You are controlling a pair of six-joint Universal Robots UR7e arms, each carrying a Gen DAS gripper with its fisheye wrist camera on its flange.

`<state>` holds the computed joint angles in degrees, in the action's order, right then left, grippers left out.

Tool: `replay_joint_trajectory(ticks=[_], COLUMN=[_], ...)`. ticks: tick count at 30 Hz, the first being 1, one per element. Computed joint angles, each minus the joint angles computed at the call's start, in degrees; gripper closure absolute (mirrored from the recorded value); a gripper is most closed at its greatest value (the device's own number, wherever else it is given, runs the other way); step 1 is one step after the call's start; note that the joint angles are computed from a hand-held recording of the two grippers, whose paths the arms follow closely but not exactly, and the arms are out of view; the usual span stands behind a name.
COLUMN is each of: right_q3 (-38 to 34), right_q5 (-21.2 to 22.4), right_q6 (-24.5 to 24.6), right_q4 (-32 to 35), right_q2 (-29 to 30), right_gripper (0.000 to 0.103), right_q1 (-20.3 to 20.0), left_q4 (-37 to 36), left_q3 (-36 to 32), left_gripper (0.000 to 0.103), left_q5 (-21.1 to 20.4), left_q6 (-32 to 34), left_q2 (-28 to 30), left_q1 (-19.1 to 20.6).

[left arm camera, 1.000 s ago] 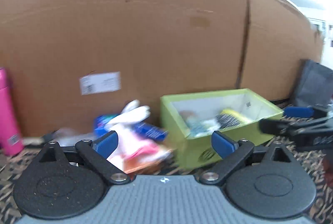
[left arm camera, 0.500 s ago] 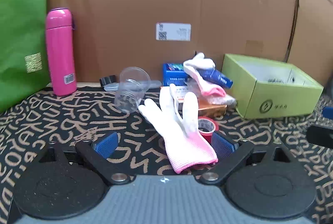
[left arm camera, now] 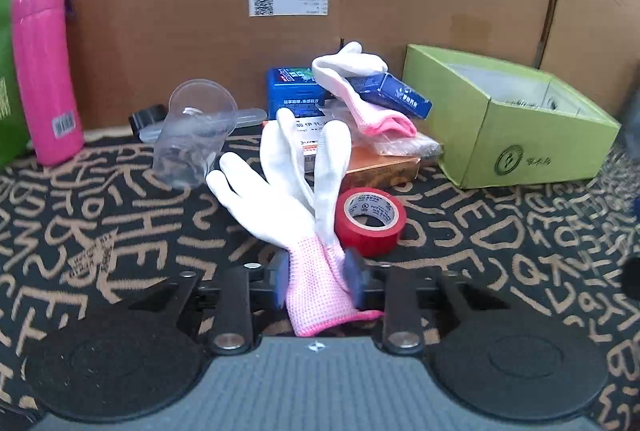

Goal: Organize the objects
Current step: 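Grasp the white-pink glove with the left tool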

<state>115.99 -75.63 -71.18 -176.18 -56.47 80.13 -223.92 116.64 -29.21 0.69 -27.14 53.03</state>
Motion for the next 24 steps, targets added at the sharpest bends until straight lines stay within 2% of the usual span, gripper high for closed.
replay_joint_trajectory(ticks=[3,7,10,13,14,15,16,22,23,24], right_q3=[-0.59,-1.74,-3.36,-5.35,-5.81,-6.10,-6.32,-7.08,-7.32,-7.57], right_q5=[-0.47,-1.09,-2.31,-3.68,-4.52,-5.06,-5.27,-7.15,-7.35,-7.64], right_q6=[-0.26,-1.05,-1.75,-1.71,-1.24,-0.92,-0.54,0.06,0.04,0.13], right_q4=[1.23,3.46,5.22,5.32,4.65,4.05,3.75,2.55,2.74,2.84], right_q2=[0.89,2.84,5.38,8.08,8.81,9.33,9.62,10.53,10.73,10.99], right_gripper=[0.000,0.001,0.010,0.017,0.020,0.020,0.021,0.022,0.024,0.025], right_q1=[0.53,1.56,2.83,4.04,4.42,4.63,4.67,4.71,4.78,4.88], left_q4=[0.27,0.91,0.61,-1.40,-2.60,-4.05,-5.39,0.40,1.69,3.09], left_q3=[3.53,8.20,9.41,7.84,6.74,5.44,4.29,0.37,-0.01,-0.01], left_gripper=[0.091,0.091,0.090,0.063,0.043,0.031,0.030,0.031,0.038,0.057], left_q5=[1.02,2.75,2.32,1.40,1.42,1.62,1.42,-3.38,-3.95,-4.50], left_q6=[-2.33,-5.90,-6.74,-3.71,-2.27,-0.72,0.91,-1.37,-1.57,-2.16], left_q2=[-1.66,-3.27,-3.92,-3.45,-2.93,-2.28,-1.79,-2.63,-2.79,-3.09], left_q1=[-1.21,-3.06,-3.33,-3.04,-2.87,-2.63,-2.27,1.42,1.93,2.34])
